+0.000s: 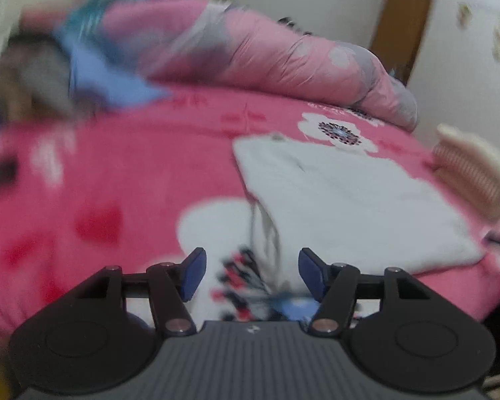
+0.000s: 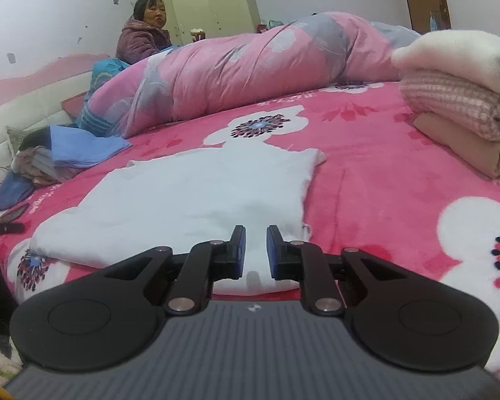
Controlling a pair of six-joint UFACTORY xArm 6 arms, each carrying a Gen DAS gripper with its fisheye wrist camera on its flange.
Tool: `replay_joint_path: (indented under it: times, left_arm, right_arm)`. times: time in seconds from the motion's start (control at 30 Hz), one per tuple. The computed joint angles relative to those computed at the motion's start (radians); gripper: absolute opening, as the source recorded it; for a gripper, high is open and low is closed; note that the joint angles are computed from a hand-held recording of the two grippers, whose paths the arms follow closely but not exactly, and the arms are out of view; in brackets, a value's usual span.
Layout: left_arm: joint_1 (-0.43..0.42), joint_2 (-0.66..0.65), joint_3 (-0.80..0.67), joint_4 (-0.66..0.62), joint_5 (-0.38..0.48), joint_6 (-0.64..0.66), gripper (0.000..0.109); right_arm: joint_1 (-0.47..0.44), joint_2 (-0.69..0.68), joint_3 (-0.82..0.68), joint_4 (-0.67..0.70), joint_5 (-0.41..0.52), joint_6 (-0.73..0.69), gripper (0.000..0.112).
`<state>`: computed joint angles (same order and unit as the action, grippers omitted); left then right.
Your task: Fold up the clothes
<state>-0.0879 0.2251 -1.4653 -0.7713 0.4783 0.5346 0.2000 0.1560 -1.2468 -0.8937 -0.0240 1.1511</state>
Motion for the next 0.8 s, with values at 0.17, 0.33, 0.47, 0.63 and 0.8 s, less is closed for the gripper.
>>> replay_joint_path:
  times: [0.17, 0.33, 0.47, 0.63, 0.8]
  left_arm:
    - [0.084, 0.037, -0.039, -0.284, 0.217, -0.128, 0.054]
    - [0.056, 0.060, -0.062, -0.292, 0.180, -0.151, 0.036]
    - [0.023, 0.072, -0.064, -0.321, 0.110, -0.156, 0.005]
    - [0.027, 0.043, -0.032, -0.458, 0.082, -0.029, 0.003]
    - [0.042, 0.053, -0.005, -0.368, 0.036, -0.114, 0.004]
  right_arm:
    - [0.007, 0.012, 0.002, 0.044, 0.005, -0.006, 0.013]
    - [0.004, 0.023, -0.001, 0.025, -0.005, 0.027, 0.014]
    - [-0.006, 0.028, -0.008, -0.065, -0.005, 0.144, 0.014]
    - [-0.018, 0.024, -0.001, -0.122, -0.009, 0.212, 0.014]
    - [-0.024, 0.027, 0.006, -0.130, -0.008, 0.238, 0.014]
